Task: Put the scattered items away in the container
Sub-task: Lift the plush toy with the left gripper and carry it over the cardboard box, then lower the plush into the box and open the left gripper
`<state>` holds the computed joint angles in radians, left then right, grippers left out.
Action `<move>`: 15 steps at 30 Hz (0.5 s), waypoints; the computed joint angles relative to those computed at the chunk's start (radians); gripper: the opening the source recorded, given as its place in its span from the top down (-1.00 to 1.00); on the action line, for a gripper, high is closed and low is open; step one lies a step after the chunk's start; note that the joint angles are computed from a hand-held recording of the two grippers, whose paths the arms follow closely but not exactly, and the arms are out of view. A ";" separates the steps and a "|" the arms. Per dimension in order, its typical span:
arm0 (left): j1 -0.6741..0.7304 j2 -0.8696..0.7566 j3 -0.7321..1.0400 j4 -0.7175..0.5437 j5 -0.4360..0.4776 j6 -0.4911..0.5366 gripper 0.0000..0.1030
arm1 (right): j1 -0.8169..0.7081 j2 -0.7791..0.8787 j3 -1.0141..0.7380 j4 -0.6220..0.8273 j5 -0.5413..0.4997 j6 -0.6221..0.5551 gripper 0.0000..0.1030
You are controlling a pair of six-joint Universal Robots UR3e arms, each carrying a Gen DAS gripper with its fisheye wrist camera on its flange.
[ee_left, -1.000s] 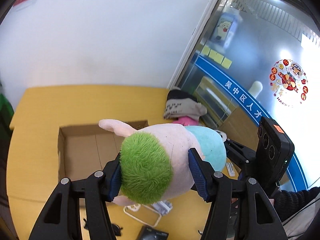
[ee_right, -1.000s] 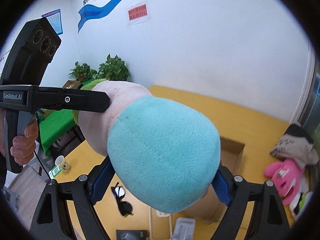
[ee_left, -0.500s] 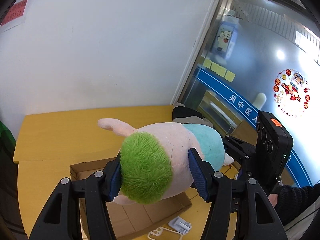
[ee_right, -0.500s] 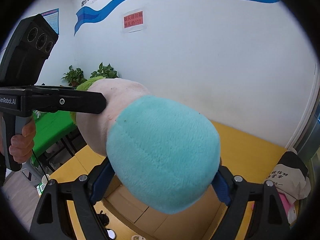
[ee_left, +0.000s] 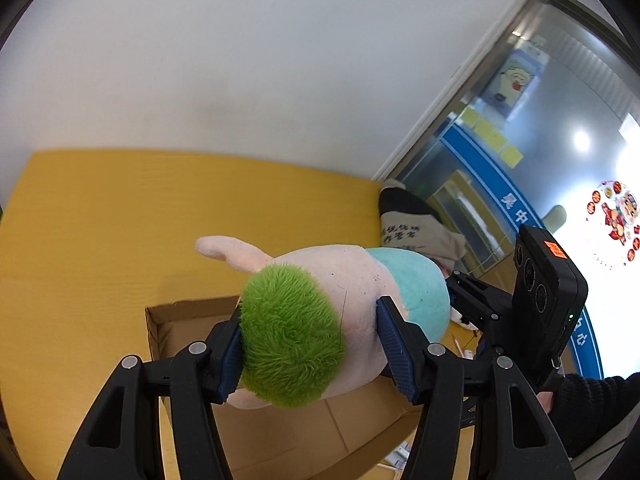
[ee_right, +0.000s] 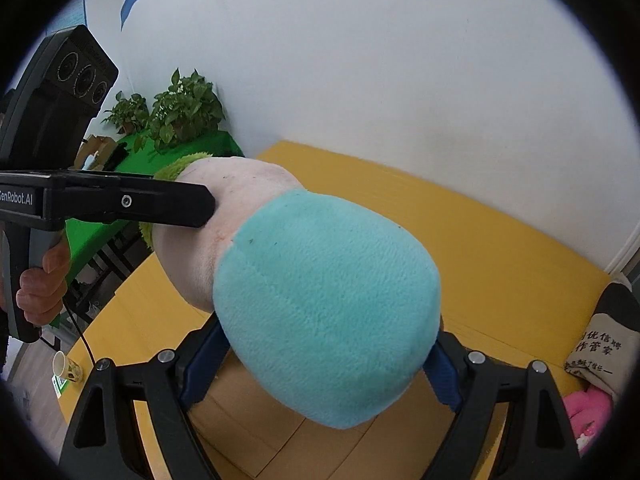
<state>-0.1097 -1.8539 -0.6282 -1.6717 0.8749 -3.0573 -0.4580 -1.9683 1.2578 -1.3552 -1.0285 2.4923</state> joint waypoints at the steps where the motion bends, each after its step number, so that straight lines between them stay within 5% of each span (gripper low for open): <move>1: 0.003 0.013 -0.095 0.054 0.003 0.004 -0.24 | 0.033 0.005 0.072 -0.067 -0.022 0.030 -0.69; 6: 0.000 -0.005 -0.413 0.284 0.033 -0.023 -0.24 | 0.114 0.008 0.413 -0.343 -0.082 0.097 -0.68; 15: -0.045 -0.132 -0.540 0.446 0.137 -0.079 -0.27 | 0.117 0.129 0.694 -0.639 -0.112 0.065 -0.70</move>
<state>-0.1543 -1.9855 -1.1683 -1.2256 1.0122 -3.1362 -0.3407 -1.8392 1.9519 -1.9943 -1.1409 2.5571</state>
